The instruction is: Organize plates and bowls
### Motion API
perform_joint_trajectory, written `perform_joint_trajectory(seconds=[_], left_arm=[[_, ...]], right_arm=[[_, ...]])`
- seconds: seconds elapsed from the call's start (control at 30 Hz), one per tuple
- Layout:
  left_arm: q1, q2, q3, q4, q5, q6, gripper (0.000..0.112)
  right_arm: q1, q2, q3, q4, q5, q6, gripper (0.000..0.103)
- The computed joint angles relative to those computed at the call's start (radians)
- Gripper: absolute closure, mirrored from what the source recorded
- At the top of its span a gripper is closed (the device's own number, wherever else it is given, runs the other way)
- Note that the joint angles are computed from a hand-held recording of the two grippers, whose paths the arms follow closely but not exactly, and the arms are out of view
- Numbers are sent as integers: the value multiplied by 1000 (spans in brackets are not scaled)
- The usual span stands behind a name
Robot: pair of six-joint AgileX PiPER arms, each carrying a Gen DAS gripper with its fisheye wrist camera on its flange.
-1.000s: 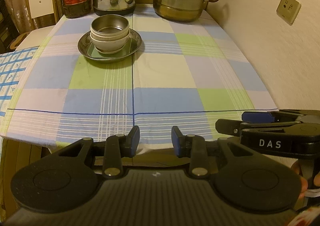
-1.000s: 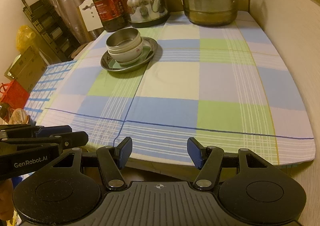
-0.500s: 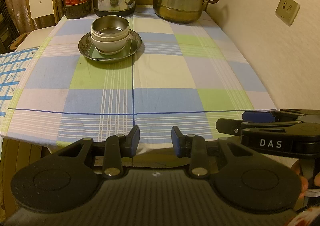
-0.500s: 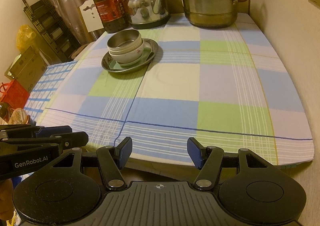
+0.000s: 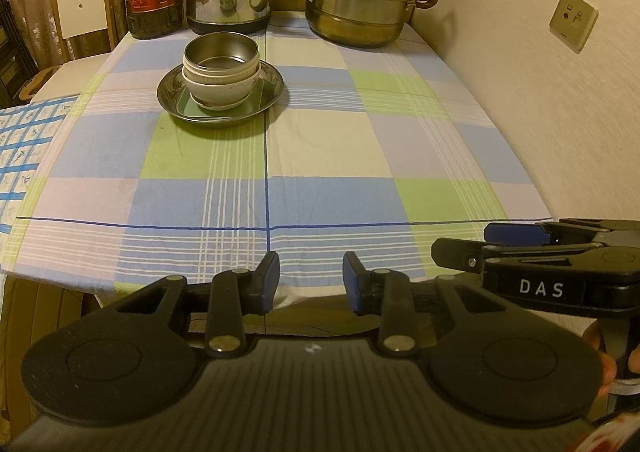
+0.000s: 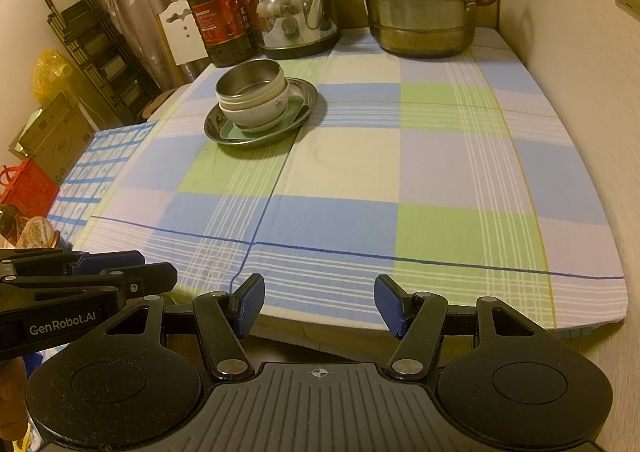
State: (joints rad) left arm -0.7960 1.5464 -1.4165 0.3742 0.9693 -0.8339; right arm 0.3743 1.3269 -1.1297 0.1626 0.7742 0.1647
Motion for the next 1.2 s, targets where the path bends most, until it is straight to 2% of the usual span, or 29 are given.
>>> perform_joint_trajectory(seconds=[1.2], left_arm=[[7, -3, 0, 0, -8, 4, 81]], right_arm=[[20, -2, -2, -24, -4, 28, 42]])
